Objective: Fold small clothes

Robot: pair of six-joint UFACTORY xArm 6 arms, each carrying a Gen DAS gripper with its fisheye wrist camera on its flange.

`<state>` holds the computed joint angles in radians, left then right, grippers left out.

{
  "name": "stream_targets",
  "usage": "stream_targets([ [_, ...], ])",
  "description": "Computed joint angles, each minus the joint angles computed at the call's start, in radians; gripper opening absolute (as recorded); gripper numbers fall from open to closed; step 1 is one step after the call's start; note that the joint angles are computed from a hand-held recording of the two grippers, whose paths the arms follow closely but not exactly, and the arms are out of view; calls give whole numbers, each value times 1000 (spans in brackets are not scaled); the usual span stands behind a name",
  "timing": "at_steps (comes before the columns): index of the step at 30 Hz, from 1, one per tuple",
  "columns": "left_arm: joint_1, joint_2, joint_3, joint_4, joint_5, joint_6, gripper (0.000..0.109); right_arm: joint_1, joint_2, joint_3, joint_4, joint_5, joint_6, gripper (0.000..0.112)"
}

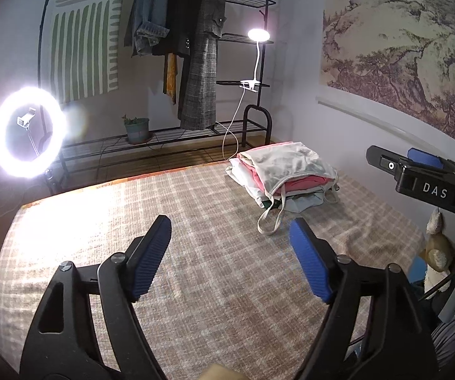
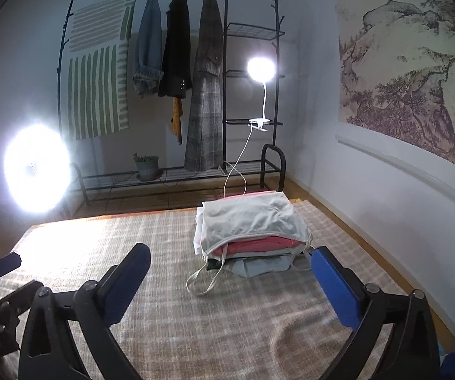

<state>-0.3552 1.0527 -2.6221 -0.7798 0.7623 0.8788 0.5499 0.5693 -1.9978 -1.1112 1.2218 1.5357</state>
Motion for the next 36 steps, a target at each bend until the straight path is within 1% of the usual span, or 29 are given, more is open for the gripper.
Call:
stream_targets([
  [5, -8, -37, 71, -4, -24, 36, 83, -3, -7, 8, 5, -9, 6, 103],
  [8, -13, -62, 116, -12, -50, 61, 88, -3, -10, 13, -4, -6, 10, 103],
  [11, -19, -96, 176, -28, -99, 90, 95, 3, -8, 11, -19, 8, 19, 103],
  [12, -20, -103, 189, -31, -116, 94, 99, 4, -7, 9, -21, 9, 22, 103],
  [13, -21, -110, 202, -41, -132, 101, 100, 4, -6, 8, -22, 8, 22, 103],
  [16, -21, -114, 207, -57, -149, 107, 101, 5, -4, 6, -23, 10, 18, 103],
  [22, -29, -107, 210, 3, -177, 78, 102, 10, 14, -23, -33, 18, 6, 103],
  [25, -32, -122, 237, -1, -189, 96, 102, 12, 26, -38, -35, 24, 2, 103],
  [36, -33, -130, 251, -8, -192, 100, 102, 12, 25, -38, -35, 23, 6, 103],
])
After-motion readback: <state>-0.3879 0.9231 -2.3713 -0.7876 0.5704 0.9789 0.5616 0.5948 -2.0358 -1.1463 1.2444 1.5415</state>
